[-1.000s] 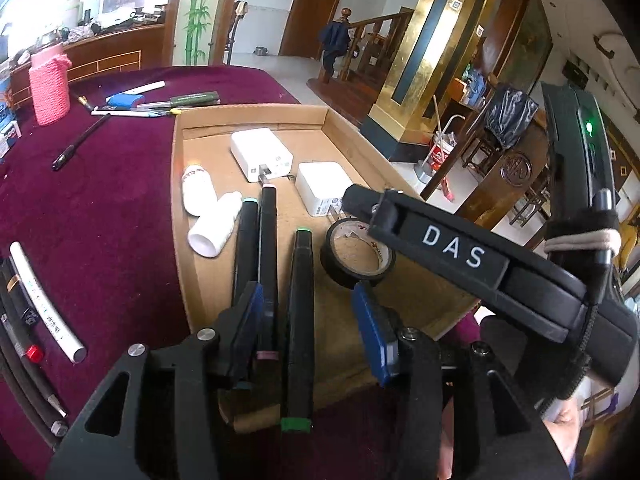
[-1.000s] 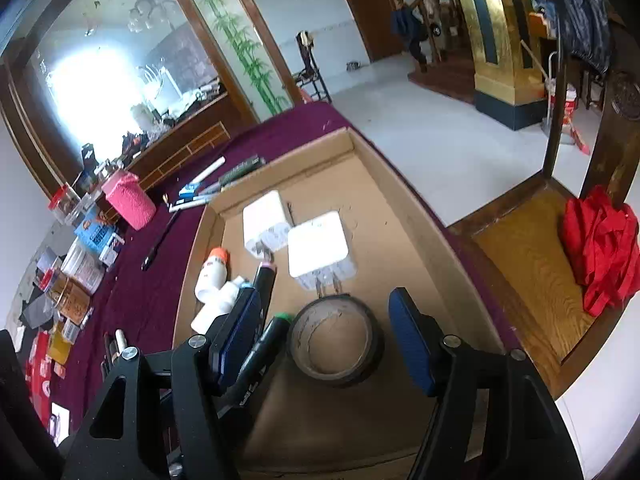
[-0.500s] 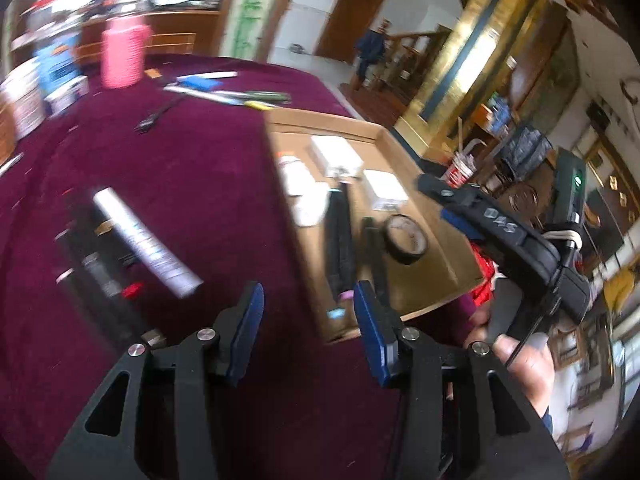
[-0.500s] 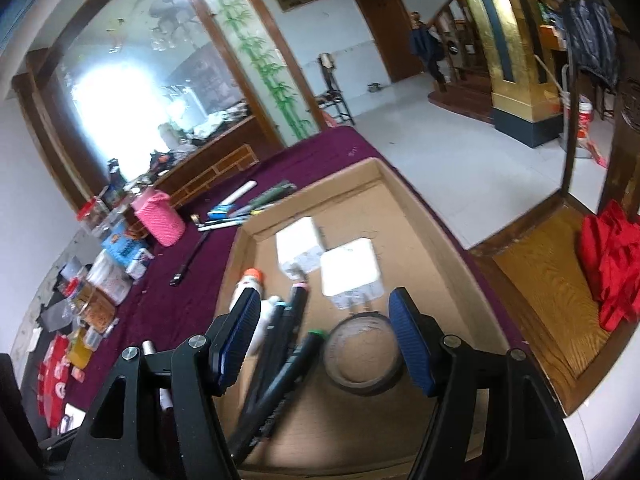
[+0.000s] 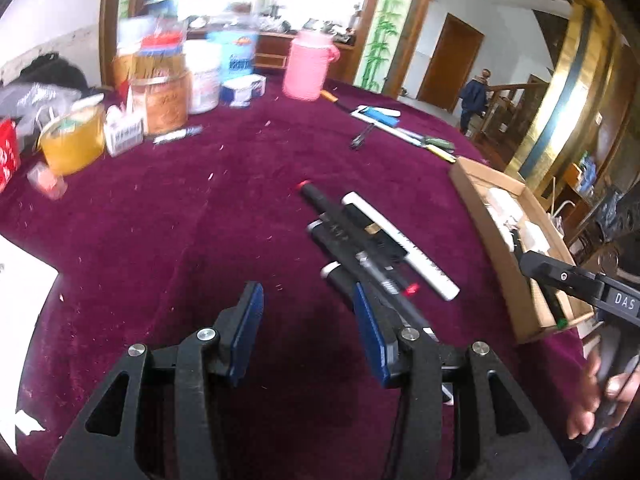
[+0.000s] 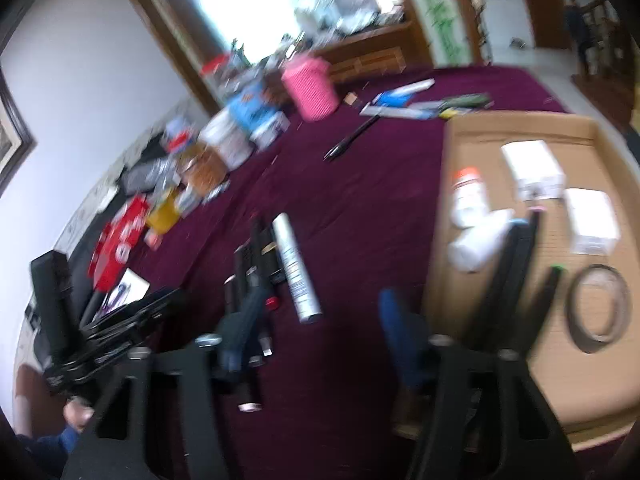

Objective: Organize rigid objects
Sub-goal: 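Move both tools back from the tray to the marker pile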

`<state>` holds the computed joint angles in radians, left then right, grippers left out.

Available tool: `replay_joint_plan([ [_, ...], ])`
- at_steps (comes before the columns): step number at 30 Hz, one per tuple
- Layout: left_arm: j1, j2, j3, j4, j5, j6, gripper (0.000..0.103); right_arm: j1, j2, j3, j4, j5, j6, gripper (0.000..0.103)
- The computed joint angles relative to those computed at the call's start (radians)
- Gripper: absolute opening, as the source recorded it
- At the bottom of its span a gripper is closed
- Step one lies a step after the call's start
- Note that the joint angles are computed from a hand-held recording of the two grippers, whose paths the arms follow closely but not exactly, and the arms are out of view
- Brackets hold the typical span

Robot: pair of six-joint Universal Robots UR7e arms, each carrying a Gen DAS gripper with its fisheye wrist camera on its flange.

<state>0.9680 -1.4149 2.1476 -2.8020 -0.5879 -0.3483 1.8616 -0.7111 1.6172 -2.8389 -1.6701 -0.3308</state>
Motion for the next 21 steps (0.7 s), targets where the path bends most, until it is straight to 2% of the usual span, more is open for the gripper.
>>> replay_joint_plan([
  [2, 0.026, 0.009, -0.010, 0.032, -0.009, -0.021, 0.045, 0.026, 0.036, -0.065, 0.075, -0.055, -0.012, 0.044],
  [4, 0.062, 0.002, -0.036, 0.097, -0.109, -0.054, 0.045, 0.043, 0.082, -0.141, 0.136, -0.096, -0.020, 0.044],
  [5, 0.068, -0.002, -0.034, 0.093, -0.124, -0.048, 0.045, 0.047, 0.102, -0.178, 0.185, -0.106, -0.029, 0.044],
  [8, 0.065, 0.005, -0.034, 0.091, -0.104, -0.033, 0.045, 0.053, 0.168, -0.284, 0.314, -0.137, -0.037, 0.043],
  [10, 0.060, 0.011, -0.037, 0.098, -0.093, -0.032, 0.045, 0.050, 0.203, -0.342, 0.380, -0.129, -0.018, 0.039],
  [13, 0.061, 0.012, -0.038, 0.098, -0.094, -0.028, 0.046, 0.050, 0.244, -0.401, 0.428, -0.130, -0.009, 0.036],
  [15, 0.062, 0.010, -0.040, 0.098, -0.099, -0.029, 0.046, 0.058, 0.268, -0.430, 0.444, -0.162, -0.009, 0.030],
  [18, 0.059, 0.005, -0.036, 0.101, -0.100, -0.035, 0.046, 0.066, 0.284, -0.444, 0.429, -0.191, -0.019, 0.030],
  [21, 0.058, 0.006, -0.036, 0.104, -0.095, -0.035, 0.046, 0.092, 0.325, -0.467, 0.395, -0.295, -0.062, 0.030],
])
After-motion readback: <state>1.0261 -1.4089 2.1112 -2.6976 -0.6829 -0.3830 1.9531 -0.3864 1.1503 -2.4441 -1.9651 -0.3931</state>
